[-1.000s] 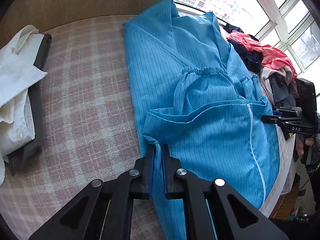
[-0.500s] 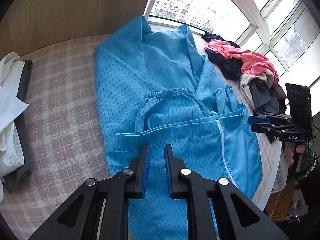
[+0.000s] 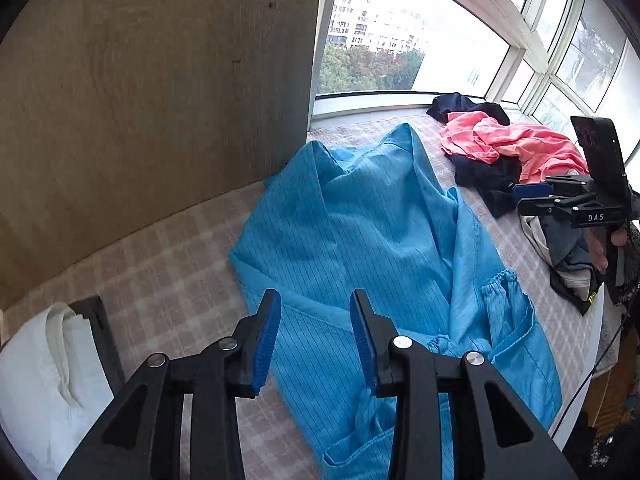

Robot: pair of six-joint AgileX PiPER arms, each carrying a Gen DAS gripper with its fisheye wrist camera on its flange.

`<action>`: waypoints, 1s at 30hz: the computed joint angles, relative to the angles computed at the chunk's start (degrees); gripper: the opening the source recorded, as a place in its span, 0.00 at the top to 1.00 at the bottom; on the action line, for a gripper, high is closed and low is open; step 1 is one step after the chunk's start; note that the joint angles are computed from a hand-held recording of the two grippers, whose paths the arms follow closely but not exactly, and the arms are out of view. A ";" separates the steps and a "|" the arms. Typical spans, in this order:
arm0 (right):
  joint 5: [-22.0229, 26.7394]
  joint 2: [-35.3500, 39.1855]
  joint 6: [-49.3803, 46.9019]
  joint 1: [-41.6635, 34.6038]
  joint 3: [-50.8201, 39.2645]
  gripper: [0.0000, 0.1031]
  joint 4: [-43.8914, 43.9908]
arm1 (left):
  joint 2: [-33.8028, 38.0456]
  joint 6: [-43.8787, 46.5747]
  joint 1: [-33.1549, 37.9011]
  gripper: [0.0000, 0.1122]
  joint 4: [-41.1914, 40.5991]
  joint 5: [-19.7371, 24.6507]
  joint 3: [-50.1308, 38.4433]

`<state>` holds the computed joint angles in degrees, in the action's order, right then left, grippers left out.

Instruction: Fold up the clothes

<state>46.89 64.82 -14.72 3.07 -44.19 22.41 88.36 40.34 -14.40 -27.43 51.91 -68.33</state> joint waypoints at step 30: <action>8.55 41.38 -22.07 -2.03 -32.90 0.79 10.28 | 30.17 -1.97 -9.57 0.96 5.74 7.66 -36.00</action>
